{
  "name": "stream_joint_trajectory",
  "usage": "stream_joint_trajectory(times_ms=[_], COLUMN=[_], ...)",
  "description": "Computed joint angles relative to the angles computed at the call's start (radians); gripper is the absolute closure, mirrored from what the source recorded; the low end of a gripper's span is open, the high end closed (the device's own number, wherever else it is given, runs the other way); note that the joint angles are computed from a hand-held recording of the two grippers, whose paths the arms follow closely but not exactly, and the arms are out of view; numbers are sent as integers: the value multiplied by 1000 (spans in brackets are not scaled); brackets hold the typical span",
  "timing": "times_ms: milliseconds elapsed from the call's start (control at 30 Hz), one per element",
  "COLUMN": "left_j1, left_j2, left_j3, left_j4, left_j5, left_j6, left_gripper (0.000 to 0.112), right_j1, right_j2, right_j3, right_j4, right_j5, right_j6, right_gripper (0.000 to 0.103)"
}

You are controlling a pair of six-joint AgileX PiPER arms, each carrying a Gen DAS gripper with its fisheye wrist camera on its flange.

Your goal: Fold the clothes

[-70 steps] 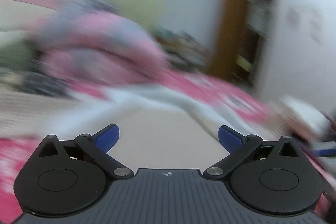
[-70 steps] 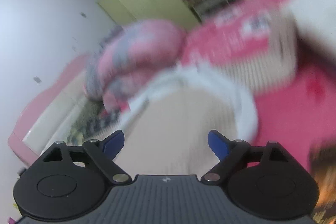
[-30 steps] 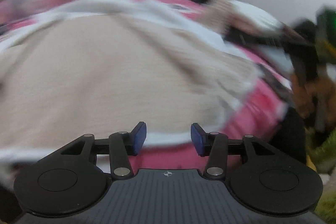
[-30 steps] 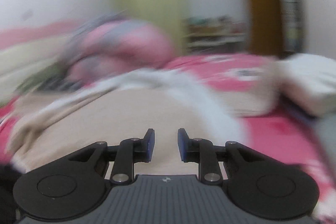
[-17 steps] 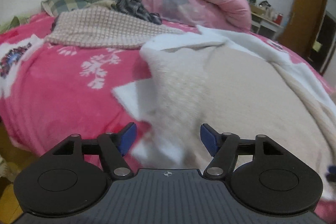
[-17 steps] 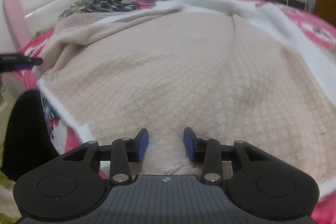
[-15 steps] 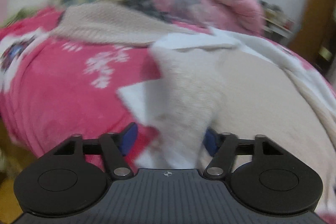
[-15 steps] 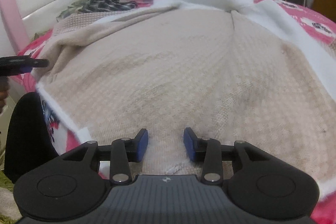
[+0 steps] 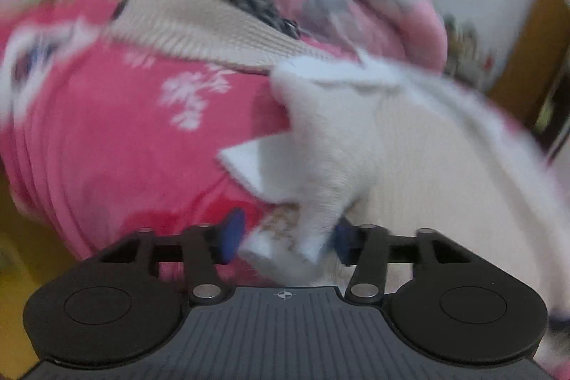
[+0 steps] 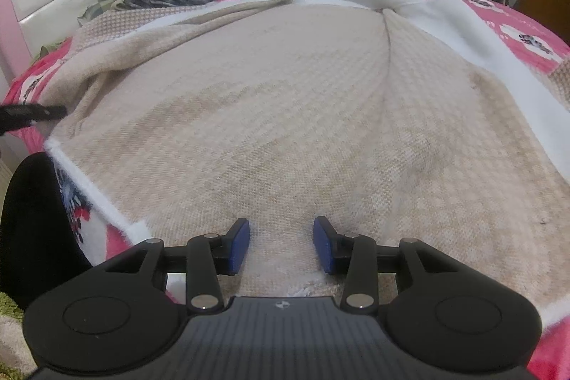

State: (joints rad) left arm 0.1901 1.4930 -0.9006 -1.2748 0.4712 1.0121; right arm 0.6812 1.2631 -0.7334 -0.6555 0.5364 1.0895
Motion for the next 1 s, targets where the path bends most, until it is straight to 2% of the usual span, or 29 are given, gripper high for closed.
stream_joint_trajectory(times_ms=[100,200,300,333,367,433,467,500,533,633,767,867,1000], left_j1=[109,138,176,179,170,132,113,103,95,66,-3,-13,-64], left_j2=[63,120,136,140,143,147,154,159,163,200,217,212,188], left_j3=[-28,-105,-111,-122,-137,-184,-199,-208,-214,-244,-271,-264,-215], left_j4=[-125,-142,-293,-302,-272,-101,-32,19,66,174,300,253,261], left_j5=[139,149,182,180,162,103,80,74,70,58,-2,41,-45], left_j6=[9,-46,21,26,6,-129,-189,-233,-275,-349,-399,-298,-248], left_gripper=[60,60,60,60,60,61,61,62,62,62,61,59,57], right_j1=[-3,5,23,32,41,50,60,77,93,141,140,115,62], right_j2=[1,5,13,17,21,44,69,96,111,159,332,473,665], right_j3=[0,-9,-20,-26,-32,-79,-128,-186,-224,-333,-511,-645,-812], right_j4=[6,3,-14,-20,-27,8,33,44,40,30,128,231,430], right_j5=[-2,13,41,54,68,120,173,226,244,167,43,-35,-133], right_j6=[3,9,34,45,56,18,-19,-55,-84,-236,-450,-542,-666], right_gripper=[60,60,60,60,60,60,59,59,59,59,55,55,54])
